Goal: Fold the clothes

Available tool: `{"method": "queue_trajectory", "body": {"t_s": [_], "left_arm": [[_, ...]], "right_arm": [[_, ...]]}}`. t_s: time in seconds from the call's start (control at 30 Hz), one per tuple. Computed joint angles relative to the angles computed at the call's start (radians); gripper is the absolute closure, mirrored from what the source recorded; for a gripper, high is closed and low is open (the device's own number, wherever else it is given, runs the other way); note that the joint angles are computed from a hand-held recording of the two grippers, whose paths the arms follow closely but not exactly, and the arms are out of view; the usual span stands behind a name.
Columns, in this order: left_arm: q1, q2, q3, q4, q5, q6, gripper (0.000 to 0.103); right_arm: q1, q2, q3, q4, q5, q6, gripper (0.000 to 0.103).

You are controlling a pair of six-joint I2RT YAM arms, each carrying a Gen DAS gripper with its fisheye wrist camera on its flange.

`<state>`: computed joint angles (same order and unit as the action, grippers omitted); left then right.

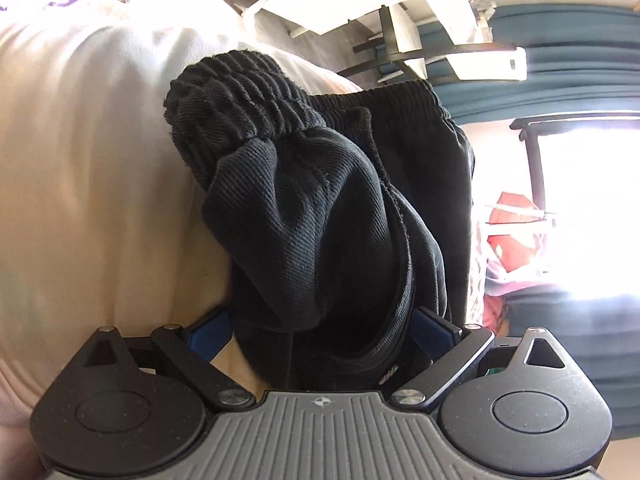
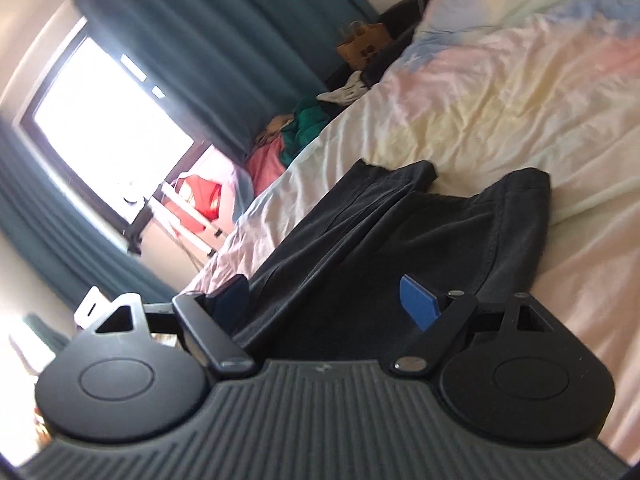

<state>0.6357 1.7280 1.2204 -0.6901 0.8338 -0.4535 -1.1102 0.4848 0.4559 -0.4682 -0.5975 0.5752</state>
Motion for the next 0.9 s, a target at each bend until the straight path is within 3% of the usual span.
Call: {"method": "queue_trajectory", "body": {"t_s": [0.1,0.17,0.23,0.33,0.47,0.5,0.67,0.77,0.83,0.9], "left_arm": [[0.041,0.224,0.253,-0.151,0.033,0.082,0.004],[0.051,0.283,0.329,-0.220,0.054,0.105,0.001],[0.062,0.331,0.390,-0.276,0.080,0.127,0.001],[0.084,0.323,0.379,-0.280,0.113,0.142,0.002],[0.121,0.276,0.307,-0.237,0.222,0.162,0.008],[0.130,0.264,0.288,-0.224,0.252,0.165,0.009],[0.093,0.166,0.141,0.037,0.370,-0.015,0.009],[0.079,0.151,0.167,-0.051,0.329,0.082,0.009],[0.070,0.154,0.198,-0.158,0.243,0.152,0.012],[0.077,0.156,0.203,-0.202,0.210,0.139,0.015]], "right_arm": [[-0.250,0.141,-0.004,0.024,-0.130,0.017,0.016],[-0.352,0.259,-0.035,0.100,-0.221,0.074,0.016],[-0.369,0.407,-0.032,0.145,-0.243,0.101,0.016],[-0.321,0.630,-0.005,0.257,-0.181,0.146,0.017],[-0.222,0.776,0.016,0.409,-0.053,0.192,0.017],[-0.205,0.798,0.010,0.461,-0.035,0.206,0.022],[-0.166,0.869,-0.058,0.738,-0.061,0.347,0.023],[-0.168,0.860,-0.087,0.836,-0.091,0.366,0.023],[-0.157,0.833,-0.078,0.791,-0.056,0.320,0.023],[-0.140,0.831,-0.053,0.715,-0.010,0.255,0.024]]}}
